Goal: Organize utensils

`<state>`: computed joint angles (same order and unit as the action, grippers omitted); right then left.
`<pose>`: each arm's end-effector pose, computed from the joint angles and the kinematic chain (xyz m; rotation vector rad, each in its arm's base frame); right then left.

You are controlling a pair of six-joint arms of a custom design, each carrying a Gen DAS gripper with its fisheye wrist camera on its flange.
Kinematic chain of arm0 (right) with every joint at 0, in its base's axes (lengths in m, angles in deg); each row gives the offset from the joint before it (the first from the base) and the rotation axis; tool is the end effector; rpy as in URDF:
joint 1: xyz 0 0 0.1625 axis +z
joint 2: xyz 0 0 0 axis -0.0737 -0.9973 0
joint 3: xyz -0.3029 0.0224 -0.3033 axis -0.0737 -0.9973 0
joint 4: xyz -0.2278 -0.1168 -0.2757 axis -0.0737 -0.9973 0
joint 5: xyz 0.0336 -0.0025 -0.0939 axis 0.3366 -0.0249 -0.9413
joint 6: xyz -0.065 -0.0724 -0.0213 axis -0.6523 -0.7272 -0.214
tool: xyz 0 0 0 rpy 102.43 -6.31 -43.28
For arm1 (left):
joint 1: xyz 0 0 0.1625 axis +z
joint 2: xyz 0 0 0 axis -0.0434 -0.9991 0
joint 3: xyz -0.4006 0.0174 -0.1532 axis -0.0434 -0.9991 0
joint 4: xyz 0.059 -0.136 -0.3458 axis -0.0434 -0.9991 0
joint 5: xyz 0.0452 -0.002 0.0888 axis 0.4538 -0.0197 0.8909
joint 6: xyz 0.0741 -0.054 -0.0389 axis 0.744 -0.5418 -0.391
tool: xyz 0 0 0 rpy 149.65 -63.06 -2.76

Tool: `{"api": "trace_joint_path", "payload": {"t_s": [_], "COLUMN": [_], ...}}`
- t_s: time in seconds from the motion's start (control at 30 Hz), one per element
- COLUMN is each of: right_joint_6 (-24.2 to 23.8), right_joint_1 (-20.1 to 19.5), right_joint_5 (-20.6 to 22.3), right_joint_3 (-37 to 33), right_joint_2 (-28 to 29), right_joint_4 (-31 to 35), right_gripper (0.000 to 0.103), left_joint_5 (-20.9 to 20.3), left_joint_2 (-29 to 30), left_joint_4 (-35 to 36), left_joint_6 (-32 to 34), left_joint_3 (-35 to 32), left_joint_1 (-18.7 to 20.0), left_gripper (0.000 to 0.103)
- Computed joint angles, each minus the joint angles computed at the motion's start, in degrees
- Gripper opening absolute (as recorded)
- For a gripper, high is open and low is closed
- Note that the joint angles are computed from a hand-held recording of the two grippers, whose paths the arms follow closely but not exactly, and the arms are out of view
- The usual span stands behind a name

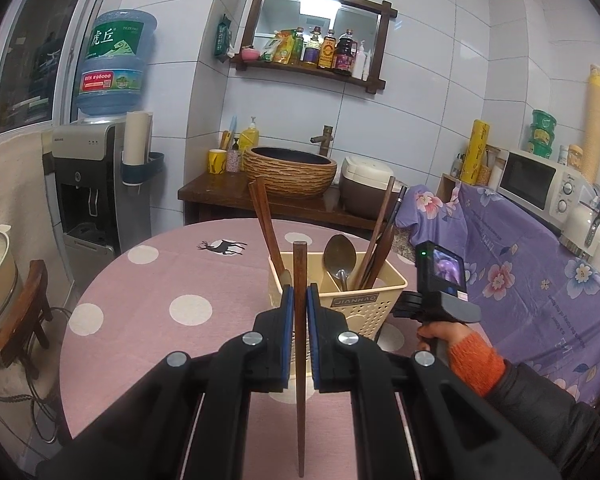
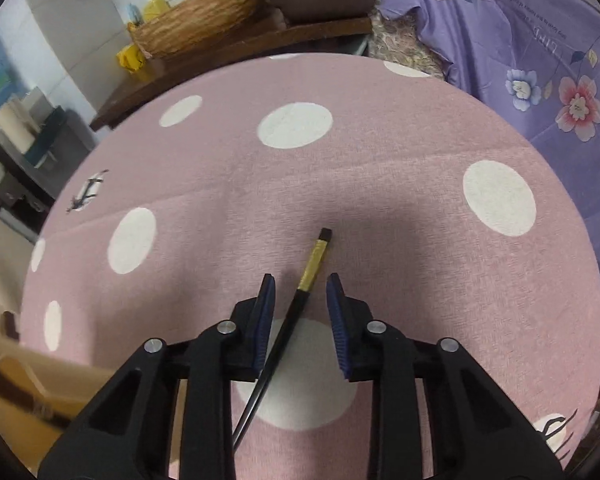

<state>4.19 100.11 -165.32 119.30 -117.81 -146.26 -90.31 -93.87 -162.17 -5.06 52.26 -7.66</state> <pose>0.1222 -0.4557 0.2826 -0.0206 -2.4301 0.7702 -0.3849 -0.1534 0.1686 0.5581 2.2334 -1.3735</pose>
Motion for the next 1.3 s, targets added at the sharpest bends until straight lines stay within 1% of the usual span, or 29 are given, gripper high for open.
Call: {"api": "trace_joint_path", "payload": {"t_s": [0.07,0.1,0.13,0.17,0.27,0.3,0.33,0.37,0.53,0.7,0.83,0.9,1.03,1.17,1.3], "right_joint_6": [1.3,0.9,0.9,1.2,1.5,1.6,2.0,2.2,0.8,-1.4,-5.5,-7.9,-11.6,-14.6,-15.7], "right_joint_1": [-0.3,0.2,0.4,0.4,0.2,0.0,-0.4,-1.1,-2.3,-2.4,0.2,1.7,3.8,7.6,11.0], "right_joint_5": [-0.2,-2.2,-2.9,-3.3,-2.9,-2.2,-1.1,1.0,7.8,16.2,19.4,20.9,23.5,23.5,23.0], "right_joint_3": [-0.9,-1.3,-1.7,-2.0,-2.7,-2.6,-2.6,-2.3,0.6,4.9,8.7,10.5,12.8,14.0,14.1], "right_joint_2": [0.8,1.8,2.3,2.5,2.8,2.3,1.8,1.0,-3.7,-12.7,-19.4,-23.3,-30.3,-35.3,-37.7], "right_joint_4": [1.6,0.6,0.1,0.3,1.3,1.9,2.6,2.9,2.5,3.3,1.6,1.9,4.7,7.5,8.4], "right_gripper": [0.022,0.018,0.016,0.012,0.009,0.008,0.007,0.007,0.007,0.007,0.007,0.007,0.007,0.007,0.007], "left_joint_5": [0.0,0.1,0.1,0.1,0.0,0.1,0.1,0.2,0.3,0.6,0.9,0.9,1.0,1.0,1.5], "left_joint_2": [-0.1,0.0,0.0,0.0,-0.1,0.0,-0.1,0.0,0.3,0.2,0.1,0.1,-0.2,-0.5,-0.5], "left_joint_4": [-0.2,-0.3,-0.3,-0.5,-0.9,-0.8,-0.4,-0.4,-1.8,-1.2,-0.9,-0.6,1.3,2.6,4.1], "left_joint_6": [0.0,0.0,0.0,0.1,0.4,0.3,0.1,0.0,0.5,-0.2,-0.4,-0.7,-2.3,-3.2,-3.8], "left_joint_3": [0.1,0.1,0.1,0.2,0.3,0.2,0.1,0.1,0.3,0.3,0.2,0.1,-0.2,-0.4,-1.2], "left_joint_1": [0.0,0.0,0.0,0.0,-0.1,-0.1,-0.2,-0.2,-0.1,-0.5,-0.7,-0.9,-1.6,-2.1,-2.6], "left_gripper": [0.008,0.008,0.008,0.008,0.008,0.008,0.008,0.008,0.008,0.008,0.008,0.008,0.008,0.008,0.008]}}
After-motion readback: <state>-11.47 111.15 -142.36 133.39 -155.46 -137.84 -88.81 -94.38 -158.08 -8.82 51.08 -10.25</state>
